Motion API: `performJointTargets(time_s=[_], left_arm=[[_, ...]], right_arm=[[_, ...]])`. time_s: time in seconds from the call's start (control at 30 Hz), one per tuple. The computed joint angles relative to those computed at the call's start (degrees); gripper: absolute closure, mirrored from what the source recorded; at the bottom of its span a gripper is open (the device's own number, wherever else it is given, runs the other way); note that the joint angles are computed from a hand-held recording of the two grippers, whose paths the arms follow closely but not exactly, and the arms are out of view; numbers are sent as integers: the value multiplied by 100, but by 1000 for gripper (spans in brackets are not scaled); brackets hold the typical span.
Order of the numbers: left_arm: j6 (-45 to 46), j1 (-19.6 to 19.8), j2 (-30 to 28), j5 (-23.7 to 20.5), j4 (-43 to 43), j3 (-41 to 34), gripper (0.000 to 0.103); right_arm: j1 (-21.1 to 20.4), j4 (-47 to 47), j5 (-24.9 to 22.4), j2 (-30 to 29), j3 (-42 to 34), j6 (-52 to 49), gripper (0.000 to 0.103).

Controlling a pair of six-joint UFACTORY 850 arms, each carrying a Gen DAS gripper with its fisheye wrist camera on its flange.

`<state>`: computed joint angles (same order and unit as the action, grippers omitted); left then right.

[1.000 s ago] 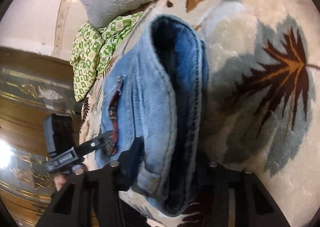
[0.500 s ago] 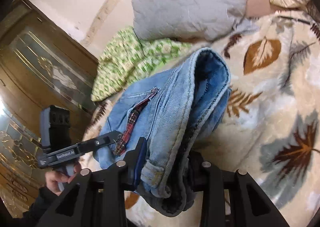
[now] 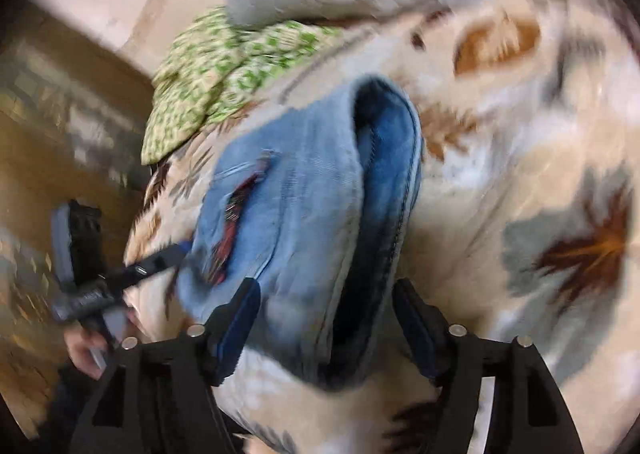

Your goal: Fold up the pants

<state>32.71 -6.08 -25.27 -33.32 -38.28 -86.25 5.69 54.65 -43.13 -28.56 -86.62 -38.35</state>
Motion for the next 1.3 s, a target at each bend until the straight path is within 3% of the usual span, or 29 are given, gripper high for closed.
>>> performJointTargets(time_s=[0.1, 0.23, 0.37, 0.47, 0.5, 0.57, 0.6, 0.63, 0.67, 0.7, 0.77, 0.93, 1.3], left_arm=[[429, -264, 520, 632, 1359, 545, 8], [417, -488, 766, 985, 2618, 930, 8], [-145, -700, 717, 1398, 3753, 1085, 8], [73, -738, 545, 1426, 3656, 949, 10], [299, -725, 470, 1305, 3428, 860, 12], [717, -689, 362, 875, 2910, 692, 35], [875, -656, 335, 709, 2660, 639, 38], [935, -641, 356, 695, 2557, 659, 46], [970, -632, 378, 686, 2539, 677, 60], [889, -620, 396, 678, 2610, 688, 65], [729, -560, 381, 567, 2684, 660, 83], [923, -381, 363, 436, 2075, 750, 85], [731, -393, 400, 505, 2080, 835, 85]], right_arm=[[267, -1106, 637, 539, 297, -507, 26], [663, -2441, 1272, 906, 566, -794, 26], [873, -3174, 1411, 762, 489, -468, 26], [920, -3422, 1354, 546, 297, -121, 28], [891, -3407, 1253, 469, 224, -42, 33], [860, -3364, 1084, 350, 122, 96, 38], [845, -3323, 1086, 330, 115, 111, 39], [823, -3258, 1090, 334, 129, 69, 42], [794, -3167, 1079, 337, 140, 15, 44], [775, -3101, 1064, 339, 146, -19, 44], [744, -2986, 1058, 356, 193, -111, 46], [678, -2547, 1145, 437, 469, -389, 48], [694, -2617, 1309, 507, 620, -441, 47]])
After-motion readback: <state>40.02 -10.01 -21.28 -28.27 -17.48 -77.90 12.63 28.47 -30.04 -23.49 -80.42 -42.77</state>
